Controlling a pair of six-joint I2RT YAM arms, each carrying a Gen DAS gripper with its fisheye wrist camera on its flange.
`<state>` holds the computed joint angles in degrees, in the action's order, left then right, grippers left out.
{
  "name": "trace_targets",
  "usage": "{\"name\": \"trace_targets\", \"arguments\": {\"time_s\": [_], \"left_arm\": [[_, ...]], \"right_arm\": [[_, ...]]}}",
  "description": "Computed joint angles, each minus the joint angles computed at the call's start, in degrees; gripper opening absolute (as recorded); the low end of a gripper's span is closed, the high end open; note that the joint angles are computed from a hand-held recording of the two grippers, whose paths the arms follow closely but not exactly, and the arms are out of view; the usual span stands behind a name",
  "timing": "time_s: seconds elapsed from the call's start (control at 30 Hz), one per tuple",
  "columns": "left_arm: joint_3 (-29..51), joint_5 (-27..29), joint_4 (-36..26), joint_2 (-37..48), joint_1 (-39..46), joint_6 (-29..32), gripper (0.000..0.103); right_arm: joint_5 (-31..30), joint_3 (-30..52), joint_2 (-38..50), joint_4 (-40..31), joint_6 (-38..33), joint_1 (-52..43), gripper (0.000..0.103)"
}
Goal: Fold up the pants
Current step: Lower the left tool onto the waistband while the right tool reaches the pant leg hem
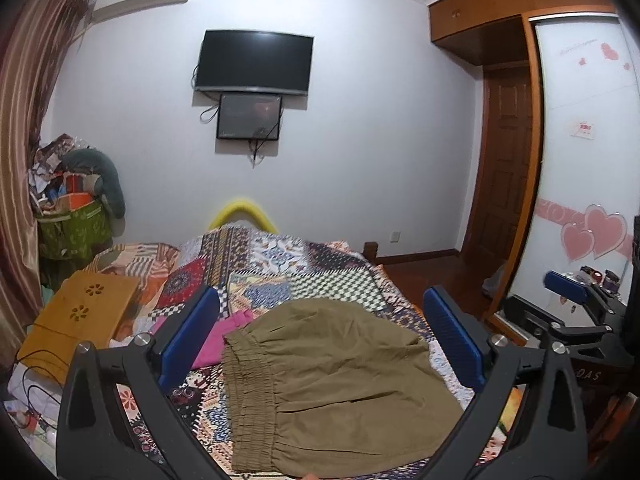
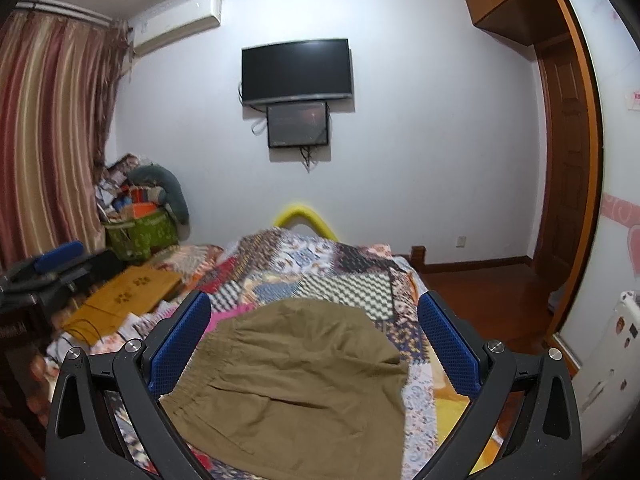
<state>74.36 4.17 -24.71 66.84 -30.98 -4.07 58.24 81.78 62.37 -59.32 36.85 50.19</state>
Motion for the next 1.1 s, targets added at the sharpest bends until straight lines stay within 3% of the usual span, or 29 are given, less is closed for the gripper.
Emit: {"name": "trace_targets", "arguments": {"time_s": [0.23, 0.37, 0.5, 0.73, 0.87, 0.97, 1.1], "left_arm": [[1.45, 3.43, -0.84, 8.43, 5.82, 0.83, 0.103], [3.51, 2.24, -0.71, 15.48, 8.16, 4.40, 0.103], [5.13, 0.99, 0.58, 22.00, 10.34, 7.27, 0.103], [12.86, 1.95, -3.00, 35.12, 12.11, 7.81, 0.102], [15.21, 1.84, -4.50, 39.73, 11.31, 9.17, 0.087], [17.09, 2.98, -6.12, 42.77, 10.93, 9.35, 0.086], [20.26, 4.38, -9.31, 46.76, 10.25, 10.07, 0.080]], "right_arm": [[-11.02, -7.91, -3.16, 2.12, -3.07, -15.26, 0.103], [-17.23, -9.73, -2.61, 1.14, -4.26, -23.38, 0.103], [-22.56, -13.30, -3.15, 3.48, -8.02, -30.21, 0.103], [-31.60, -19.07, -0.33, 11.01, -15.24, -41.33, 0.103], [-37.60, -22.24, 1.73, 14.97, -18.28, -46.53, 0.099], [-39.65, -22.79, 4.93, 16.32, -19.81, -48.33, 0.087], [-43.70, -23.90, 8.28, 18.72, -21.33, -50.75, 0.084]]}}
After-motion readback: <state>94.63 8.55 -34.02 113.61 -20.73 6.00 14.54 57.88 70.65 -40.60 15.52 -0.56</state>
